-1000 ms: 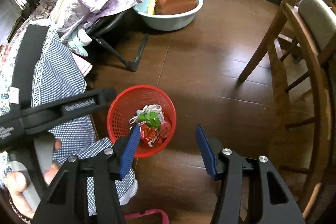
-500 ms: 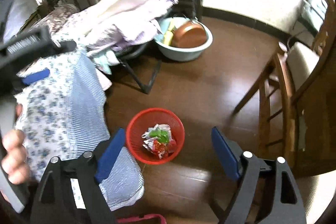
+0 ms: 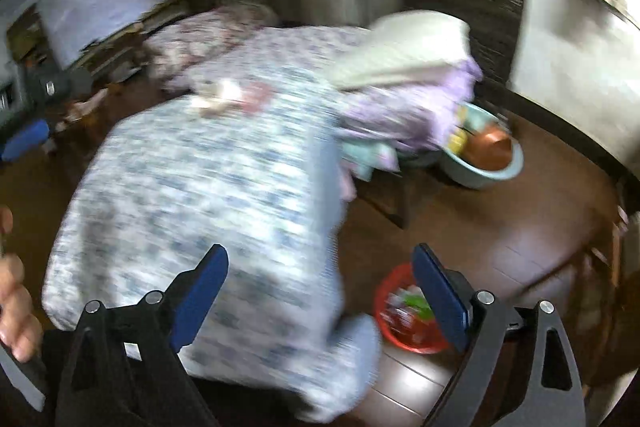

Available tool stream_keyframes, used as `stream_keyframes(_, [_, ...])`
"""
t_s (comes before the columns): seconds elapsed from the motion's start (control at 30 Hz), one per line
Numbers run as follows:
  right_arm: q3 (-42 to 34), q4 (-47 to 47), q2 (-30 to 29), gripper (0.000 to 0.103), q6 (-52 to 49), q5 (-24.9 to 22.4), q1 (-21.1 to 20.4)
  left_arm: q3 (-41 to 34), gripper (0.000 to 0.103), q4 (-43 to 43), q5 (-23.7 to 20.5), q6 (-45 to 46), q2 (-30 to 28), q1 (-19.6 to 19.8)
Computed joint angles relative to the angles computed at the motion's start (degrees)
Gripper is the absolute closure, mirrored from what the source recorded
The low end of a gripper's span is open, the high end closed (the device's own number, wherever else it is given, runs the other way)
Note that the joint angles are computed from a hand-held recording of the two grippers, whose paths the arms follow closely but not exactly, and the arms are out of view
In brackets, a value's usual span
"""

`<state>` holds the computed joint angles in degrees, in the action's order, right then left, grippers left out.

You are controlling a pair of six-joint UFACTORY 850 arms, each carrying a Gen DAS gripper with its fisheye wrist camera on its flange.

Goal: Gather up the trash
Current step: 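Move both tools back over the bed toward the paper cup and plastic bag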

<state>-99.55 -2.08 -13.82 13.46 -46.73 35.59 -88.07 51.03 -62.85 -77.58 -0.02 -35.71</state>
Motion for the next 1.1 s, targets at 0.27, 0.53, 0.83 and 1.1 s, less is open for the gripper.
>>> stream_keyframes(0.27, [-27.7, -0.6, -18.9, 0.009, 3.9, -8.0, 7.2, 6.6, 0.007, 2.7, -3.5, -2.1, 7.4, 9.2])
stream_keyframes(0.53, [-32.8, -5.7, -23.7, 0.009, 8.1, -5.3, 9.3, 8.8, 0.007, 1.5, 0.9, -1.4, 7.3, 16.5])
stream_keyframes(0.83, [-28.2, -4.9, -23.1, 0.009, 8.9, -4.4, 8.4, 10.8, 0.007, -1.1, 3.7, -0.5, 6.6, 17.6])
stream_keyframes(1.1, [-25.9, -5.9, -22.5, 0.009, 9.3, -3.1, 8.6, 10.6, 0.007, -3.3, 4.4, 0.4, 5.1, 18.6])
